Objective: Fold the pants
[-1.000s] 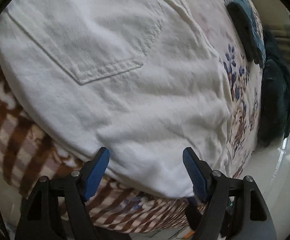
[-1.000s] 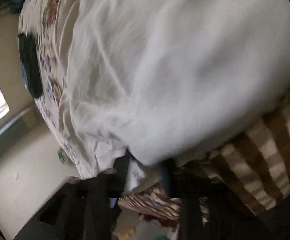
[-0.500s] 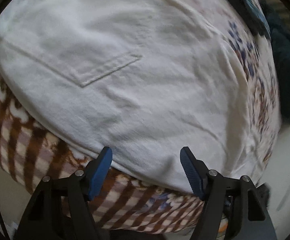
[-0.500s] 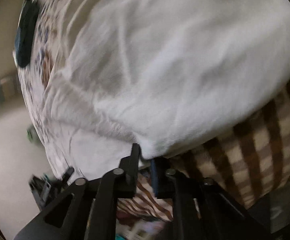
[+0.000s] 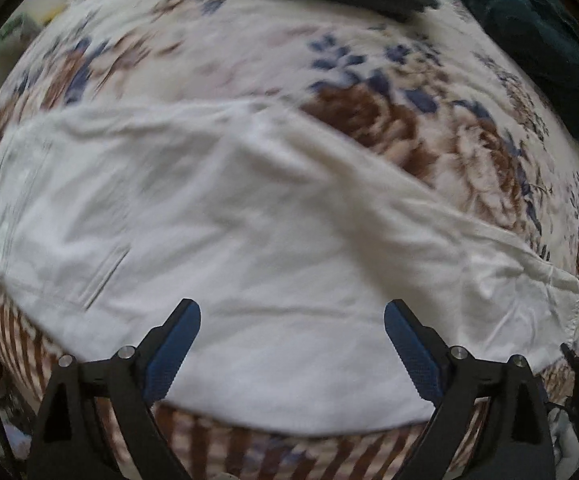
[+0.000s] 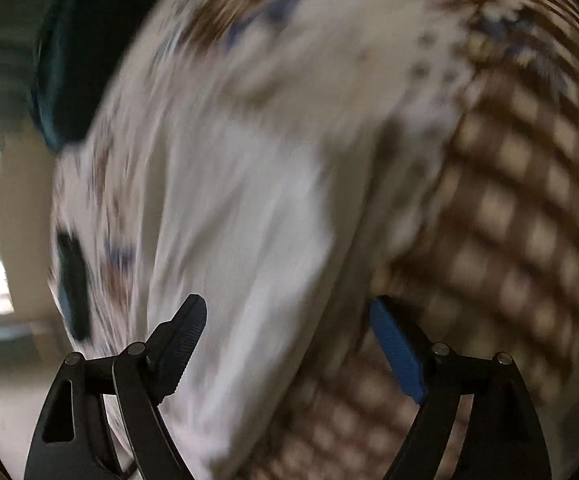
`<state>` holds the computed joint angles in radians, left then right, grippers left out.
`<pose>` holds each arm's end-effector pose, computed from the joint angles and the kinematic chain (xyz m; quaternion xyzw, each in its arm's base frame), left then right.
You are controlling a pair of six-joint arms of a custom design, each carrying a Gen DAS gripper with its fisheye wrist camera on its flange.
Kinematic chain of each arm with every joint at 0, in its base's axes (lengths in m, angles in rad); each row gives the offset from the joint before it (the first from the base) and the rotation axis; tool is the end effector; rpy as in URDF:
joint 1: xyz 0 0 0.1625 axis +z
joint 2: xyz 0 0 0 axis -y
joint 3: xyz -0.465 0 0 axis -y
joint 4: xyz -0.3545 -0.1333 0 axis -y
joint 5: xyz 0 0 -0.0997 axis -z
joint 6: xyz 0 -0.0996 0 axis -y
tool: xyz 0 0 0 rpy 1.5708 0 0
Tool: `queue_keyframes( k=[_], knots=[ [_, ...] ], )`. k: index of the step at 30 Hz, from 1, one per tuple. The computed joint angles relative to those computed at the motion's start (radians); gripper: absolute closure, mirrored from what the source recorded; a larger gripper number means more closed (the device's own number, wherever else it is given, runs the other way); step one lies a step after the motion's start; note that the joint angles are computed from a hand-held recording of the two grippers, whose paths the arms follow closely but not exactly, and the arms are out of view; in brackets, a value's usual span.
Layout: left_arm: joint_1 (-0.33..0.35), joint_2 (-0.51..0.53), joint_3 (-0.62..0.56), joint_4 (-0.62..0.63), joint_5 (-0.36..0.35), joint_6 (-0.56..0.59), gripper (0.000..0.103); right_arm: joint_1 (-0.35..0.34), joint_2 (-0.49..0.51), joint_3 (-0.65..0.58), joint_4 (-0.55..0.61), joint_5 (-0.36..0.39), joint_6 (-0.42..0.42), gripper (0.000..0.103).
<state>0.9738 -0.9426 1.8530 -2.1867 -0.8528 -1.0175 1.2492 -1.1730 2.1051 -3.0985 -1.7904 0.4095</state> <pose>-0.1528 -0.5785 0.1580 -0.1429 0.9165 -0.1561 0.3395 -0.0612 -0.5367 0.2820 -0.3697 -0.8759 0.2960 0.0918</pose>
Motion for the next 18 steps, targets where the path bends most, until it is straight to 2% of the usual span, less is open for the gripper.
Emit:
queue_keyframes(
  k=[1, 3, 4, 5, 7, 10, 11, 12, 13, 14, 16, 18],
  knots=[
    [-0.004, 0.024, -0.020, 0.005, 0.014, 0.015, 0.009, -0.039, -0.002, 0.019, -0.064, 0.075, -0.011, 0.017],
    [-0.014, 0.068, -0.054, 0.005, 0.041, 0.058, 0.009, -0.126, 0.025, 0.054, -0.212, 0.272, -0.028, 0.017],
    [-0.020, 0.079, -0.063, 0.009, 0.056, 0.072, 0.009, -0.147, 0.046, 0.058, -0.258, 0.336, -0.035, 0.017],
    [-0.029, 0.094, -0.075, 0.013, 0.074, 0.087, 0.009, -0.163, 0.064, 0.055, -0.285, 0.388, -0.046, 0.017],
    [-0.040, 0.114, -0.095, 0.016, 0.091, 0.115, 0.009, -0.168, 0.115, 0.029, -0.339, 0.439, -0.054, 0.017],
    [-0.053, 0.128, -0.116, 0.028, 0.107, 0.134, 0.009, -0.147, 0.165, -0.022, -0.368, 0.409, -0.046, 0.018],
    [-0.054, 0.129, -0.121, 0.032, 0.107, 0.135, 0.009, -0.144, 0.174, -0.028, -0.382, 0.390, -0.039, 0.027],
    [-0.056, 0.129, -0.129, 0.043, 0.110, 0.131, 0.009, -0.126, 0.178, -0.034, -0.379, 0.344, -0.029, 0.059],
    [-0.056, 0.127, -0.130, 0.044, 0.108, 0.128, 0.009, -0.115, 0.182, -0.040, -0.367, 0.310, -0.021, 0.080],
    [-0.056, 0.124, -0.132, 0.044, 0.104, 0.125, 0.009, -0.116, 0.183, -0.034, -0.376, 0.318, -0.001, 0.091],
    [-0.056, 0.107, -0.129, 0.056, 0.102, 0.099, 0.009, -0.094, 0.185, -0.041, -0.382, 0.292, 0.008, 0.093],
    [-0.052, 0.076, -0.111, 0.043, 0.099, 0.083, 0.009, -0.058, 0.163, -0.039, -0.385, 0.266, -0.041, 0.094]
  ],
)
